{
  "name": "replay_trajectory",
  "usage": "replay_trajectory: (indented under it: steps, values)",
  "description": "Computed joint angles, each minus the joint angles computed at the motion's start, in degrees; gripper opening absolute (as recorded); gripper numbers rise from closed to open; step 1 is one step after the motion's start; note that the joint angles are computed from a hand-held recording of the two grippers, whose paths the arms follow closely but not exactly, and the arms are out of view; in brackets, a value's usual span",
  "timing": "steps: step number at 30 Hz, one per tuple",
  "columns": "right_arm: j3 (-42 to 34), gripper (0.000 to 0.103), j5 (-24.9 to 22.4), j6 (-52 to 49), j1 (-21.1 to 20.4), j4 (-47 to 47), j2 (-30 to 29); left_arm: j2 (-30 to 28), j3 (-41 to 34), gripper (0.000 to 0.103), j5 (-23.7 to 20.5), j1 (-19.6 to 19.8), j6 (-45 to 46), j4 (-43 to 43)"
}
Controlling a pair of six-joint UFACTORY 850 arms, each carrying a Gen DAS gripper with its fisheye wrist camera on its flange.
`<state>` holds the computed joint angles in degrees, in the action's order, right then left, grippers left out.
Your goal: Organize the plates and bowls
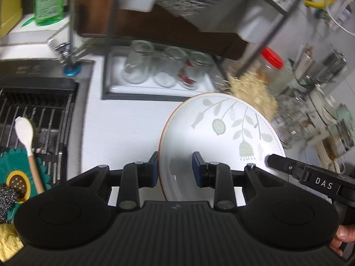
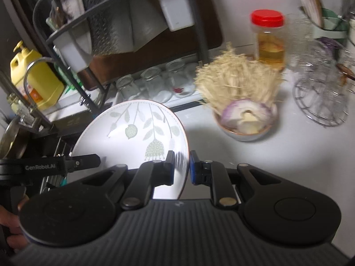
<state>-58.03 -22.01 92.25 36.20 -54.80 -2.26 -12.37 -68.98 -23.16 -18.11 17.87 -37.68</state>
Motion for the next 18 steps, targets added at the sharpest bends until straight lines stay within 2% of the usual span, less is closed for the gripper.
replay_trajectory:
  steps: [5, 12, 18]
  values:
    - [4.7, 0.017, -1.7, 6.1, 0.4, -3.4, 5.1, 1.0, 0.3, 0.035, 0.9, -2.9, -0.5, 0.6]
    - [10.5, 0.017, -2.3, 11.9, -0.4, -8.3, 11.3, 1.6, -0.1, 0.035, 1.9, -7.9, -8.6, 8.5]
    - [14.3, 0.017, -1.0, 9.2, -1.9, -6.3, 14.6, 0.9, -0.6, 0.035, 2.6, -11.1, -16.7, 15.1]
